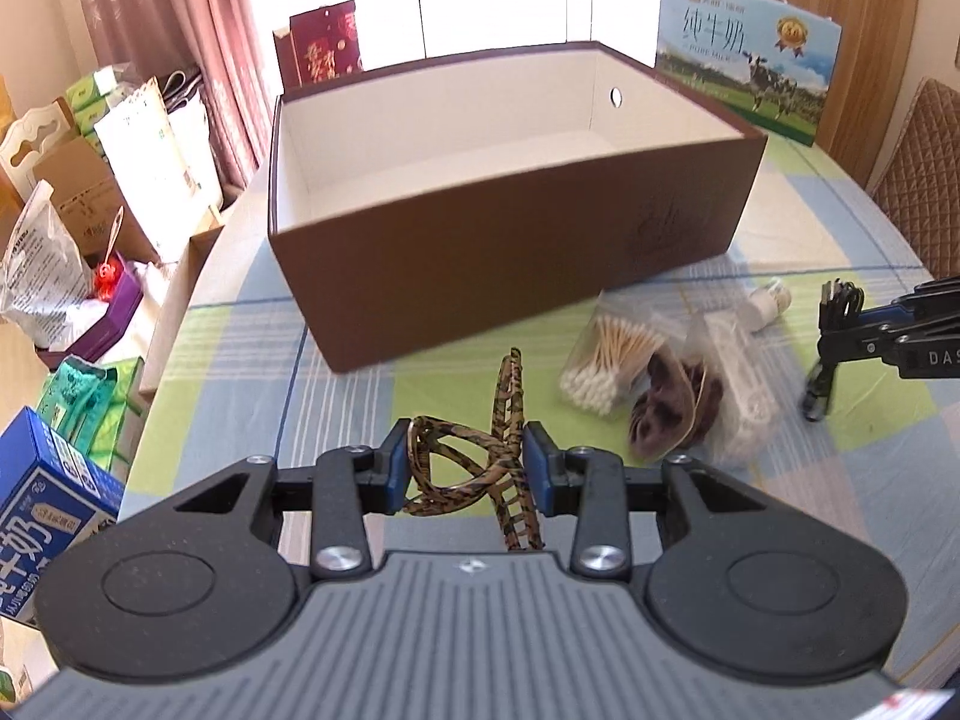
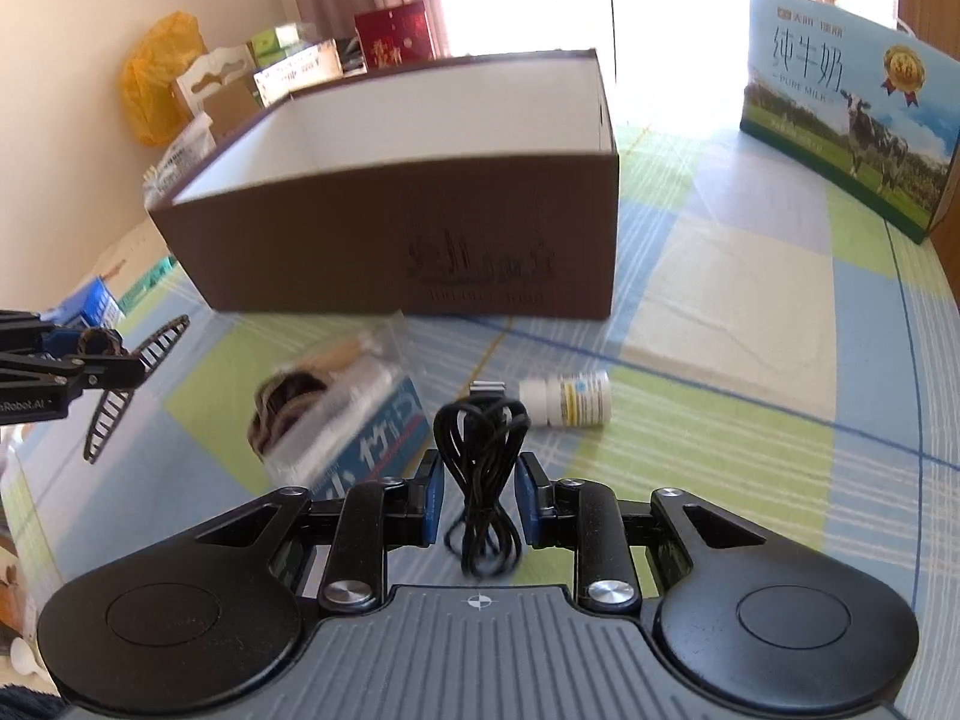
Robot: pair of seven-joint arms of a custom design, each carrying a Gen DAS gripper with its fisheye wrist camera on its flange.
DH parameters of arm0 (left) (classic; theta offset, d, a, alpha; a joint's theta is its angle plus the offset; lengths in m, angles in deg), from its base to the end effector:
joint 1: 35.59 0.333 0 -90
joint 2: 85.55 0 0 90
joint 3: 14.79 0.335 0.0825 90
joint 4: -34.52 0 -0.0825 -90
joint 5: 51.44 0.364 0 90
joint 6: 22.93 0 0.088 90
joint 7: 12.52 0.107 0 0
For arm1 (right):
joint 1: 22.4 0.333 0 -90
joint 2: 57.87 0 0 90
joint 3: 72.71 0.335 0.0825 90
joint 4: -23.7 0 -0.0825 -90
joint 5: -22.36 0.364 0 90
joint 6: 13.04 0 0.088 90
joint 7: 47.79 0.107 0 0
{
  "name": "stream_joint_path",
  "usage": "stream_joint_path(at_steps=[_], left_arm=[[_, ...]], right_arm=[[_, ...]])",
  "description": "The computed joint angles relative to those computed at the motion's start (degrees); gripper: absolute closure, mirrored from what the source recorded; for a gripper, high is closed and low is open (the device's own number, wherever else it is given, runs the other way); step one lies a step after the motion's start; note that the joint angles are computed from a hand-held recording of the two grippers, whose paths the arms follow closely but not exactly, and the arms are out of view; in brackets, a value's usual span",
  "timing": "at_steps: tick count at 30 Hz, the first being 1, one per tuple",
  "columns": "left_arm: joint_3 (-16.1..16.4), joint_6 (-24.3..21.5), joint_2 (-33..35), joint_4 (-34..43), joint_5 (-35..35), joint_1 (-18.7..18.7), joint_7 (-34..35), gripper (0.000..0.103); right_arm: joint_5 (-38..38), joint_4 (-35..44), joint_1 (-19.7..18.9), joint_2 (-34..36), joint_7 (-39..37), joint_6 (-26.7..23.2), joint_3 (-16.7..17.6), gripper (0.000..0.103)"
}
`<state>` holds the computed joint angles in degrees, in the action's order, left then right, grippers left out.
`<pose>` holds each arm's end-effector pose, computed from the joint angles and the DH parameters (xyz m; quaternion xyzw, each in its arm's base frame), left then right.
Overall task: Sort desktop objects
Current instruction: 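Lift and carry the hair clip and black cable over the brown box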
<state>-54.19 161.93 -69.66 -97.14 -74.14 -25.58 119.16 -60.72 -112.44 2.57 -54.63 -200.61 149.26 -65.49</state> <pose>0.5164 -0.2293 0.3612 -0.3737 0.8590 -0.3049 0.1719 0.3871 0.3036 0.3471 -0.6100 0.7088 -0.2038 0.2899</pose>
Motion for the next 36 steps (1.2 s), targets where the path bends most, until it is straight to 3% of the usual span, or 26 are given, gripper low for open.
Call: stream_joint_path(at_steps=[4,19,24,36], left_arm=[[-3.4,0.1,0.4,0.5,-0.4,2.9,0.8,0.070],[-8.4,1.1,3.1,4.7,2.9,6.5,0.5,0.070],[-8.2,0.6,4.7,8.1,4.9,5.6,-0.2,0.070],[-0.4,-2.8,9.7,21.2,4.7,-3.7,0.9,0.070]], right_arm=[[-2.1,0.4,0.1,-0.8,2.0,-0.6,0.2,0.081],[-6.6,2.9,-1.3,-2.8,1.8,-0.4,0.1,0.081],[-8.4,4.8,-2.2,-2.7,1.0,0.7,-0.2,0.081],[-12.8,14.7,-4.3,1.6,-1.9,4.1,-1.8,0.081]])
